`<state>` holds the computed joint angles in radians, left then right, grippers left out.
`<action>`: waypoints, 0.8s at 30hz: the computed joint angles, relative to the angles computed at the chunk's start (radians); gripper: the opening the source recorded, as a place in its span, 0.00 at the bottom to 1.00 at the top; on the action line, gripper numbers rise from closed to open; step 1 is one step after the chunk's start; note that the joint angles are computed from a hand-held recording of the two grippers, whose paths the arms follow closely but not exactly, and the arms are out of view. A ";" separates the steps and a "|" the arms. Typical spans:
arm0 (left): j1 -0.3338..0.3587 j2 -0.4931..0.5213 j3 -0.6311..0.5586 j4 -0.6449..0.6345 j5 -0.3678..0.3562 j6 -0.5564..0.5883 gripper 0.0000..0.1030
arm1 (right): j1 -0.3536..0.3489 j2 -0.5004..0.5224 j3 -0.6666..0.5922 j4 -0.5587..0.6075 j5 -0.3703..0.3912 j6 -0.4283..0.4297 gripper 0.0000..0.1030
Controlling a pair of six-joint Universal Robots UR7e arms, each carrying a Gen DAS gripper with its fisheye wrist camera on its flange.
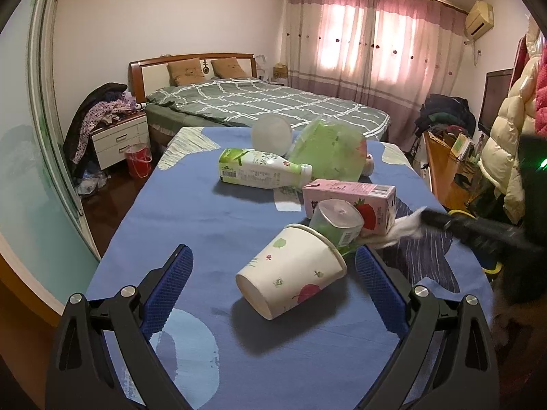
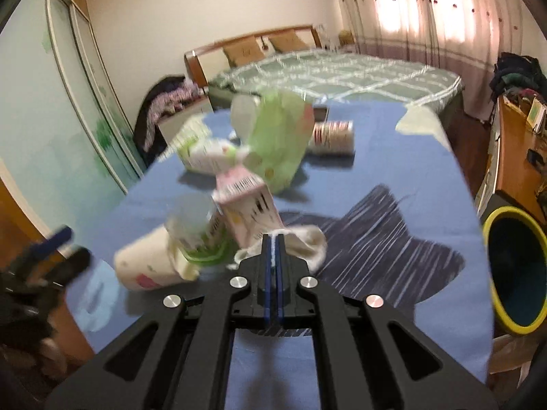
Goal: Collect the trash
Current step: 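Carry the tissue over the bin and open the right gripper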
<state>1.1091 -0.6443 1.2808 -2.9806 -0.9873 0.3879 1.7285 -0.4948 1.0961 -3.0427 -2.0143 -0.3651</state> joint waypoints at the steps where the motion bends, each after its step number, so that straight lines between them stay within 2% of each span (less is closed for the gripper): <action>1: -0.001 0.000 0.001 -0.001 -0.001 0.001 0.92 | 0.003 -0.013 0.017 -0.022 0.007 -0.002 0.02; 8: -0.003 -0.002 0.008 0.003 -0.012 0.009 0.92 | 0.011 -0.075 0.085 -0.128 -0.006 -0.006 0.02; 20: -0.001 0.021 -0.015 0.063 -0.027 0.006 0.92 | -0.049 -0.161 0.147 -0.275 -0.116 0.068 0.02; 24: -0.001 0.032 -0.027 0.074 -0.027 0.010 0.92 | -0.070 -0.177 0.147 -0.344 -0.180 0.072 0.02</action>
<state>1.1077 -0.6123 1.2539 -2.9069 -1.0139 0.3982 1.6583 -0.6721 1.2431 -3.3868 -2.1943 -0.2929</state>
